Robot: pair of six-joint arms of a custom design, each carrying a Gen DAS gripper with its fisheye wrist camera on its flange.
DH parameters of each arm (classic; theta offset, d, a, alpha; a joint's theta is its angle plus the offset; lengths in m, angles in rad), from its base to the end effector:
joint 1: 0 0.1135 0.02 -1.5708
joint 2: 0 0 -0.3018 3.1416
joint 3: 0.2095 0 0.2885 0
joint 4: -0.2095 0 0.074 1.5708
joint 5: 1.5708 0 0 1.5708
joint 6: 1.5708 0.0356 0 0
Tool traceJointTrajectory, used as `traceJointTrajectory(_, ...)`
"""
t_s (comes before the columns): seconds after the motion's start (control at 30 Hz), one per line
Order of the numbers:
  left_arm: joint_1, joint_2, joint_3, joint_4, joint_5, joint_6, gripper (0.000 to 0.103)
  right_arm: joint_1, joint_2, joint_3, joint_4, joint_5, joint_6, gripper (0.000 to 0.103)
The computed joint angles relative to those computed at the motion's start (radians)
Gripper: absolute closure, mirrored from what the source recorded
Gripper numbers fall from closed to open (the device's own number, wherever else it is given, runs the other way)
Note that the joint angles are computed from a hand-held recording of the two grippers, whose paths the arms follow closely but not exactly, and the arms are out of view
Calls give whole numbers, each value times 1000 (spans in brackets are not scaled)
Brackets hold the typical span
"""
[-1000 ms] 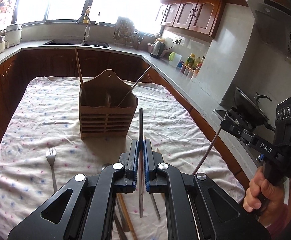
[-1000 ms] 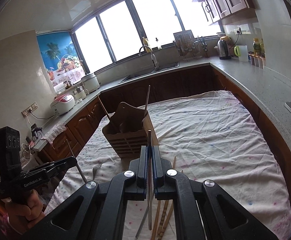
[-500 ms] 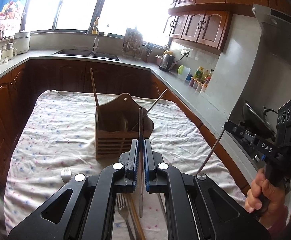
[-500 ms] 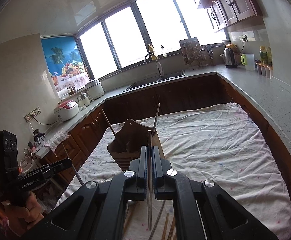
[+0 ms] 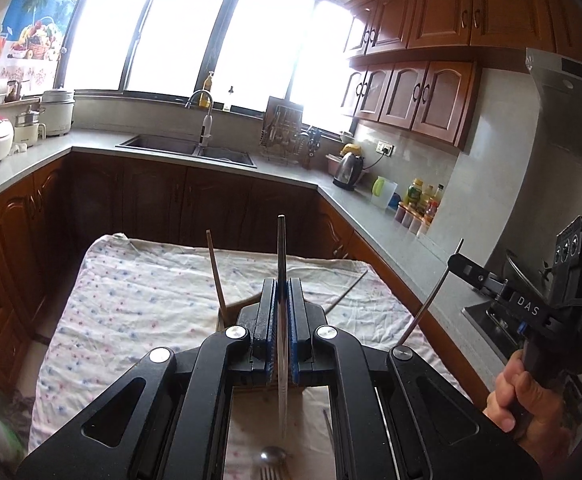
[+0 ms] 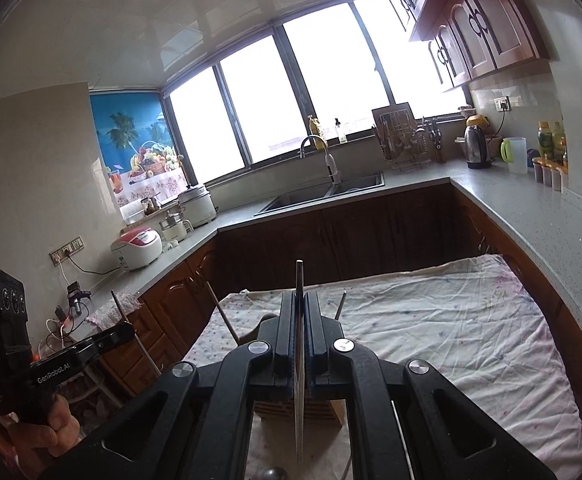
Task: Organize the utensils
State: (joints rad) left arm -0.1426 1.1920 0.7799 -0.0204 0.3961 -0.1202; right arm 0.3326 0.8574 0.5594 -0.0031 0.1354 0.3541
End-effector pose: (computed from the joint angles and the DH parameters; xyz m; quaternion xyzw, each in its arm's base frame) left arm 0.2831 -0.0545 0.2911 0.1153 0.8247 -0.2335 0.5021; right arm 0.2041 0.0654 0.2838 0.0488 0.8028 0.1479 0.5755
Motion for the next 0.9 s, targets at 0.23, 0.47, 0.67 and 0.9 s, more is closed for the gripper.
traceJointTrajectory(0.23, 1, 143, 129, 74, -49, -16, 99, -53, 146, 77, 134, -31, -5, 99)
traceJointTrajectory(0.47, -10, 290, 174, 190, -125, -49, 99, -95, 284, 106, 257, -46, 1, 99)
traceJointTrajectory(0.67, -16, 376, 123, 296, -148, -78, 99, -89, 376, 50, 391, -23, 19, 99)
traceJointTrajectory(0.9, -29, 435, 74, 355, -160, -88, 99, -67, 461, -19, 524, 20, 50, 99)
